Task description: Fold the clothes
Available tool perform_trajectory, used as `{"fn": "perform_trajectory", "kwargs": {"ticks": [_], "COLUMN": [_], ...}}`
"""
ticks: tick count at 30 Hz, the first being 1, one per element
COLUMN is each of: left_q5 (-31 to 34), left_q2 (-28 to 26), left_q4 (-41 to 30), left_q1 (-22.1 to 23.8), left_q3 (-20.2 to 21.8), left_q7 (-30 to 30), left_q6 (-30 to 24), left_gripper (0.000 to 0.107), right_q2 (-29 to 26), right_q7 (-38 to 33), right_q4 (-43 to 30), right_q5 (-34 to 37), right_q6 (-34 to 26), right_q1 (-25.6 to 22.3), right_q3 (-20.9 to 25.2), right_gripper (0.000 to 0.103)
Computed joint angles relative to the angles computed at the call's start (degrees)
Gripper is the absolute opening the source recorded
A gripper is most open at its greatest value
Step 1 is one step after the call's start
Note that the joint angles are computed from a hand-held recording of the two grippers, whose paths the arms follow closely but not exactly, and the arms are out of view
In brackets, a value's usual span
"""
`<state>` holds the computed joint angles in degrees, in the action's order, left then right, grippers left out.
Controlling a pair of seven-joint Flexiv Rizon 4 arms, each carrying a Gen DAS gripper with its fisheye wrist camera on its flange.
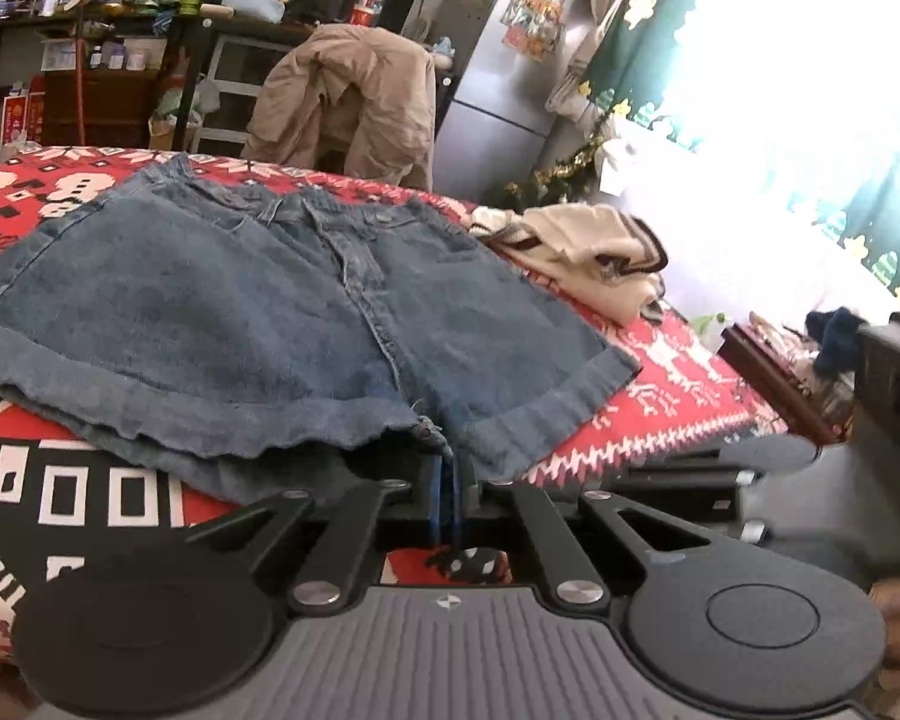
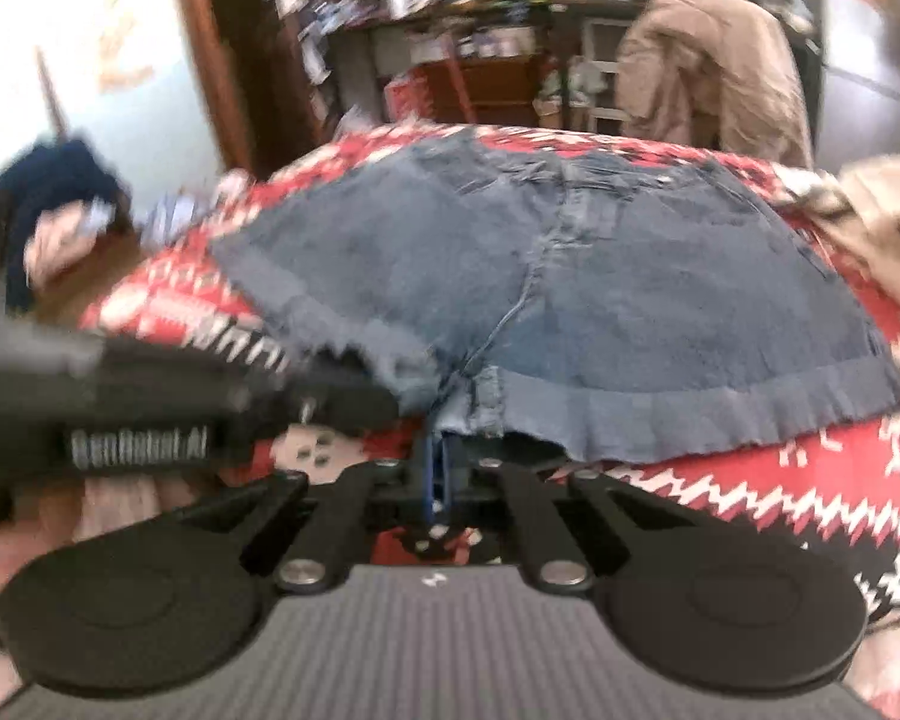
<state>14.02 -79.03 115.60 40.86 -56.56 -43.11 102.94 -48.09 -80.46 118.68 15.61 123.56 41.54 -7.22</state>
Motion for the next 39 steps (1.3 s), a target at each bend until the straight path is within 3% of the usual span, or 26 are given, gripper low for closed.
{"fn": "perform_trajectory", "kwargs": {"ticks": [5, 13, 19, 22, 26, 33, 35, 37, 39], "left_q5": [-1.6, -1.6, -2.3, -2.9, -3.6, -3.4, -3.4, -3.0, -1.9], "left_q2": [2.0, 1.2, 1.5, 1.9, 2.3, 2.5, 2.8, 4.3, 6.6], "left_q4": [-0.7, 0.9, 2.0, 2.4, 2.5, 2.3, 2.2, 2.0, 1.2], "left_q1": [-2.4, -0.2, 2.5, 3.7, 4.7, 4.9, 4.7, 3.7, 2.0], "left_q3": [2.6, 0.7, -0.3, -0.4, -0.3, -0.2, 0.1, 1.4, 3.6], "left_q7": [-0.2, 1.1, 1.2, 0.7, 0.0, -1.0, -1.3, -1.6, -1.9], "left_q6": [-1.3, -1.9, -2.9, -3.1, -3.2, -2.7, -2.4, -0.7, 1.9], "left_gripper": [0.004, 0.009, 0.017, 0.017, 0.017, 0.017, 0.017, 0.017, 0.017], "right_q2": [0.1, 1.7, 2.1, 1.6, -0.3, -5.5, -7.4, -9.3, -9.7], "right_q7": [-1.7, -0.2, 1.8, 4.6, 8.8, 11.2, 10.7, 10.4, 10.7], "right_q4": [0.4, 1.9, 2.1, 1.3, -1.6, -7.7, -8.3, -7.7, -6.2], "right_q5": [0.5, -0.8, 0.8, 0.6, 5.2, 17.9, 20.1, 19.4, 18.3], "right_q6": [-1.2, -0.1, 1.4, 2.5, 2.0, -2.0, -6.6, -9.8, -9.6], "right_q1": [2.2, -0.6, -1.1, -3.0, -0.6, 13.1, 19.2, 23.9, 26.5], "right_q3": [-1.6, 1.4, 2.3, 4.8, 3.5, -9.6, -16.7, -22.4, -25.2], "right_gripper": [0.001, 0.005, 0.027, 0.034, 0.034, 0.034, 0.011, 0.008, 0.007]}}
